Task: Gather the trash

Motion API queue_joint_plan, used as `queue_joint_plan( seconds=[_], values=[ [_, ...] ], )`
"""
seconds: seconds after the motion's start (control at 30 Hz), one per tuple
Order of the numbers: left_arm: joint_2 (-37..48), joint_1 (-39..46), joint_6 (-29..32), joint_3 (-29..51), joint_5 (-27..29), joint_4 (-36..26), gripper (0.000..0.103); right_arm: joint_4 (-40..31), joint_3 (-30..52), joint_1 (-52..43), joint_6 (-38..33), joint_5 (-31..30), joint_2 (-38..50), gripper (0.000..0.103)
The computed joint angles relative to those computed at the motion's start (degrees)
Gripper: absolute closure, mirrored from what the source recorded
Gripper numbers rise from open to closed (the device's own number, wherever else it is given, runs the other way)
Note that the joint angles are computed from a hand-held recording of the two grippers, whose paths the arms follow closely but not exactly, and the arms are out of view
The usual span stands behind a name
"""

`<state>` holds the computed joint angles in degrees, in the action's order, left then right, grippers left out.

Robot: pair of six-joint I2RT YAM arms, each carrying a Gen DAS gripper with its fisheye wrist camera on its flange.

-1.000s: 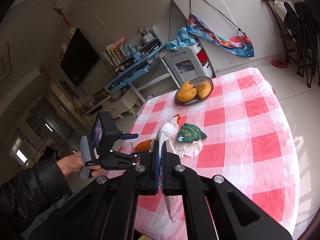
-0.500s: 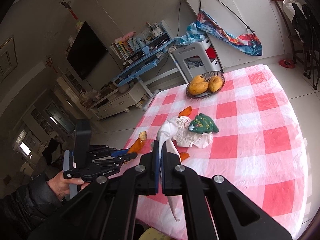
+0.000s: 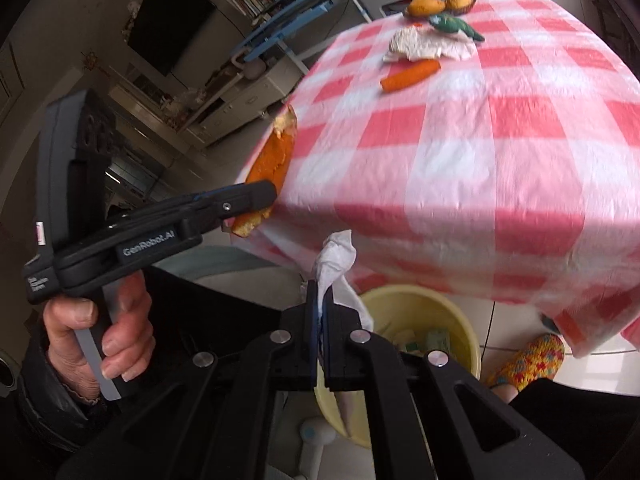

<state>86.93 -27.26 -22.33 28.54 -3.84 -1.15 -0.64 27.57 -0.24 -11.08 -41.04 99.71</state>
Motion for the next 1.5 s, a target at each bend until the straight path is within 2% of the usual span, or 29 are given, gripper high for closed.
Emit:
queue_joint_plan(
  seconds=[0.07, 0.1, 0.13, 0.2, 0.27, 0.33, 0.4, 0.5, 0.67, 0.77, 1.03, 1.5],
  values=[
    [0.7, -2.73, -3.95, -2.02, -1.55, 0.42, 0.088, -0.34, 0.3, 1.56, 0.33, 3.05, 1.88, 0.1],
    [1.37, -4.19, -5.55, -2.74, -2.53, 0.55, 0.088, -0.34, 0.3, 1.56, 0.33, 3.05, 1.88, 0.093],
    [2.19, -5.81, -7.3, -3.21, -3.54, 0.38, 0.088, 1.37, -0.44, 1.78, 1.7, 4.71, 1.57, 0.073],
    [4.32, -8.1, -10.09, -3.48, -3.49, -0.24, 0.087, 5.07, -2.32, 0.67, 4.49, 6.64, -0.5, 0.049],
    [6.82, -9.49, -11.03, -3.28, -1.5, -0.78, 0.084, 9.81, -4.65, -1.53, 7.98, 7.64, -3.53, 0.048],
    [8.72, -11.2, -10.96, -2.58, -1.32, -1.48, 0.074, 14.23, -6.84, -3.44, 10.65, 7.69, -5.93, 0.045],
    [7.65, -13.17, -10.95, -2.67, -3.54, -1.79, 0.054, 18.85, -8.78, -4.13, 12.56, 8.96, -7.75, 0.039],
    [2.91, -15.23, -11.35, -4.64, -7.95, -0.18, 0.04, 23.31, -10.37, -3.88, 13.92, 11.36, -8.59, 0.031],
    [-2.97, -16.99, -12.21, -4.72, -19.41, 0.09, 0.022, 24.54, -10.18, -4.15, 13.56, 14.26, -7.83, 0.027],
    [-4.76, -16.91, -13.1, -4.84, -23.01, 0.38, 0.018, 25.38, -9.97, -2.38, 14.19, 16.94, -6.93, 0.024],
    [-8.24, -12.26, -14.77, -7.29, -22.39, 2.92, 0.014, 26.83, -9.81, 0.73, 13.34, 20.83, -4.91, 0.023],
    [-7.12, -13.62, -15.82, -7.35, -24.09, 3.44, 0.012, 27.41, -10.34, 0.49, 13.39, 21.23, -5.09, 0.021]
  ],
)
